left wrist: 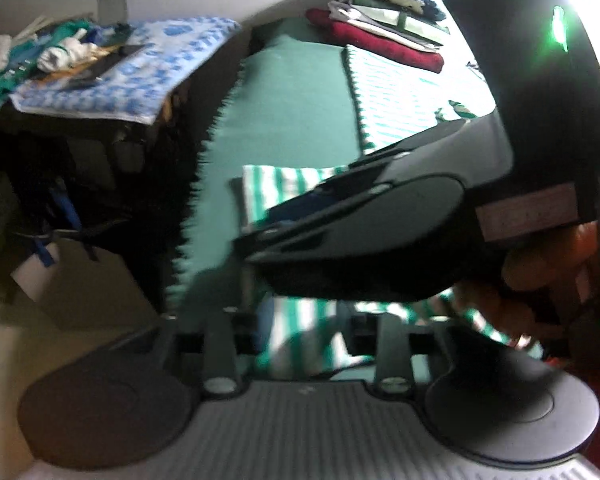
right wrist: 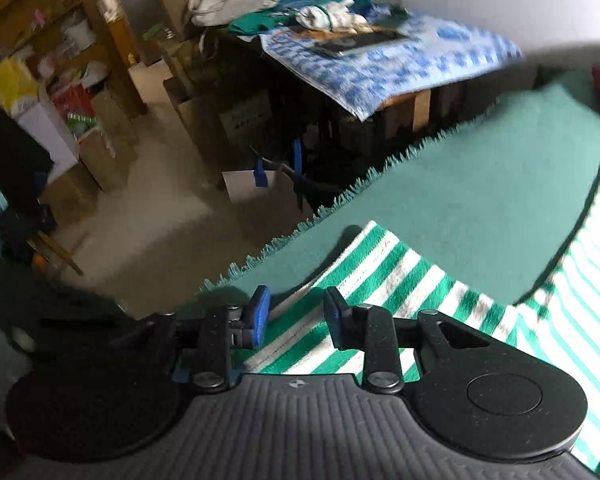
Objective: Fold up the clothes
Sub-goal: 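Grasp the striped hoodie hem corner with the right gripper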
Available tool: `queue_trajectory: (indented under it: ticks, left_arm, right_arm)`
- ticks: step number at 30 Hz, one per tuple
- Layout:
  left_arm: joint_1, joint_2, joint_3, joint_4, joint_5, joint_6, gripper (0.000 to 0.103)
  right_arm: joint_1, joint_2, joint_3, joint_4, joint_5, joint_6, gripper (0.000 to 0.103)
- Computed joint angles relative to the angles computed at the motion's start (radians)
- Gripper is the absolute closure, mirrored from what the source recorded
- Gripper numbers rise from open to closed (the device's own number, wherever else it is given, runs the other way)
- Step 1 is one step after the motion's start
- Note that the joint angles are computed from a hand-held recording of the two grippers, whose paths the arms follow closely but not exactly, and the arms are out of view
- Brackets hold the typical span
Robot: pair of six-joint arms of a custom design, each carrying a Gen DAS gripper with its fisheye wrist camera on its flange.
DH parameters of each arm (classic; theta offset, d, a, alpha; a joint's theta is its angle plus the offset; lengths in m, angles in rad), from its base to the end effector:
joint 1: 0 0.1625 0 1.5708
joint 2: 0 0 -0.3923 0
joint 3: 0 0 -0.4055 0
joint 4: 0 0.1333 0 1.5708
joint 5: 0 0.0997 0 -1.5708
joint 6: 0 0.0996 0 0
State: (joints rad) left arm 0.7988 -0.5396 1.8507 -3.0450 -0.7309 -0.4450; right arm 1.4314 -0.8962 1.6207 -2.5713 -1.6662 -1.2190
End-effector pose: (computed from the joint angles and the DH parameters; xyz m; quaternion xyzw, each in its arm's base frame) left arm -0.2349 -0.5387 -0.0773 0.1154 0.9033 -0.2933 0.2909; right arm 0.0293 -0.6823 0.1319 0.5029 -0.8521 0.0772 0.1231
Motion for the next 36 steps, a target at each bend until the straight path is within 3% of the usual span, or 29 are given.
queue_trajectory:
  ticks: [4, 10, 12, 15, 17, 18, 20, 22, 29, 36]
  left_arm:
    - [-0.011, -0.036, 0.051, 0.017, 0.060, -0.027, 0.057]
    - [0.028, -0.022, 0.032, -0.045, -0.019, 0.030, 0.041]
    - [0.042, -0.014, 0.021, -0.030, -0.053, 0.018, 0.049]
    - [0.039, -0.001, 0.023, -0.068, -0.037, 0.005, 0.058]
    - [0.036, -0.006, 0.031, -0.070, -0.036, -0.025, 0.063]
    - [0.037, -0.010, 0.033, -0.068, -0.036, -0.041, 0.068]
    - [0.039, -0.017, 0.036, -0.065, -0.035, -0.069, 0.076]
    - [0.038, -0.014, 0.032, -0.097, -0.044, -0.053, 0.097]
    - [0.022, 0.013, -0.008, -0.091, -0.068, -0.002, 0.100]
    - [0.004, 0.078, -0.083, -0.087, -0.127, 0.078, 0.103]
  right_arm:
    - [-0.025, 0.004, 0.023, -0.091, 0.048, -0.091, 0.101]
    - [-0.041, -0.007, -0.020, -0.031, 0.086, 0.031, 0.101]
    - [-0.045, -0.015, -0.030, -0.012, 0.095, 0.069, 0.101]
    - [-0.053, -0.028, -0.037, -0.005, 0.087, 0.130, 0.101]
    - [-0.060, -0.029, -0.066, 0.065, 0.080, 0.182, 0.100]
    - [-0.065, -0.028, -0.080, 0.101, 0.088, 0.211, 0.098]
    - [-0.072, -0.032, -0.085, 0.127, 0.117, 0.251, 0.078]
    - [-0.072, -0.037, -0.076, 0.120, 0.141, 0.268, 0.059]
    - [-0.046, -0.010, -0.092, 0.139, 0.120, 0.280, 0.058]
    - [-0.021, -0.001, -0.038, 0.028, 0.048, 0.225, 0.058]
